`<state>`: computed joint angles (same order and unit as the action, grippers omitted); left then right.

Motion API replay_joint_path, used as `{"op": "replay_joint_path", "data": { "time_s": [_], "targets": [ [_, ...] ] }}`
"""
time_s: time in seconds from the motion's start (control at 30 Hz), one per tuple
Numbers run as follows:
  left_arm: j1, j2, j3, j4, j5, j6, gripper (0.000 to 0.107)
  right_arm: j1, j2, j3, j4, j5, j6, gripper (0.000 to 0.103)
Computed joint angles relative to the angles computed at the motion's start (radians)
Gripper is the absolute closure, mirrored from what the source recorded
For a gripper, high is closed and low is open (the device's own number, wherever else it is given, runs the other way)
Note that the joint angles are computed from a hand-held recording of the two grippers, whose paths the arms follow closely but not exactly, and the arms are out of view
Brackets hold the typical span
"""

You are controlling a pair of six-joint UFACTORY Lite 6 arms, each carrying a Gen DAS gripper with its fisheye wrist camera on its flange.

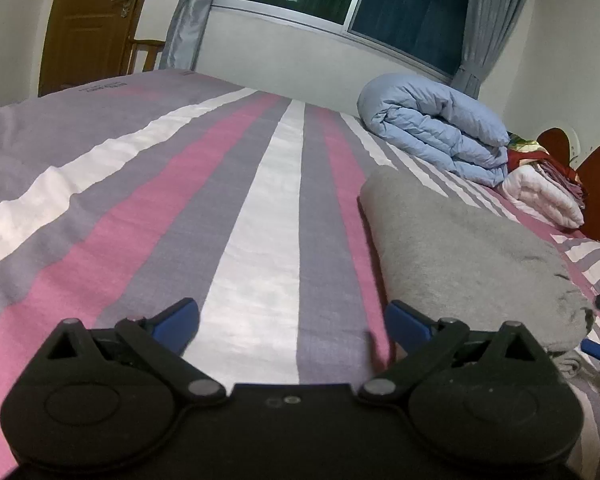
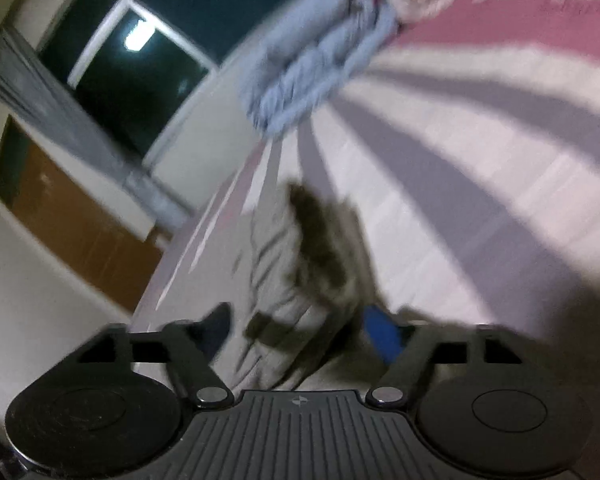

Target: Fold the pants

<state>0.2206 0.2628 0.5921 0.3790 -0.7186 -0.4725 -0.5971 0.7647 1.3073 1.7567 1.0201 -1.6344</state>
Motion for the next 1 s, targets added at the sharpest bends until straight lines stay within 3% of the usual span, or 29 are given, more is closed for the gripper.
{"op": "replay_joint_path", "data": {
  "time_s": [0.3, 0.43, 0.57, 0.7, 0.83, 1.0],
  "targets": [
    [0.007, 0.006, 0.034, 0.046, 0.004, -0.037, 0.011, -0.023, -0.001, 0.033, -0.062, -0.02, 0.007, 0.019],
    [0.049, 0.069, 0.122, 0.234, -0.027, -0.228, 0.01, 0.007, 0.036, 0.086, -0.088, -0.043, 0.018, 0.019],
    [0.094, 0.232, 0.336, 0.497, -0.023, -0.544, 0.01, 0.024, 0.095, 0.169, -0.114, -0.053, 0.054, 0.019],
    [0.096, 0.365, 0.541, 0.682, 0.006, -0.728, 0.015, 0.046, 0.176, 0.305, -0.173, -0.068, 0.128, 0.019],
    [0.1, 0.524, 0.765, 0.941, -0.08, -0.967, 0.021, 0.049, 0.322, 0.517, -0.266, 0.002, 0.29, 0.019],
    [0.074, 0.727, 1.066, 1.157, -0.128, -1.16, 0.018, 0.052, 0.517, 0.835, -0.369, 0.103, 0.499, 0.019]
  ]
}}
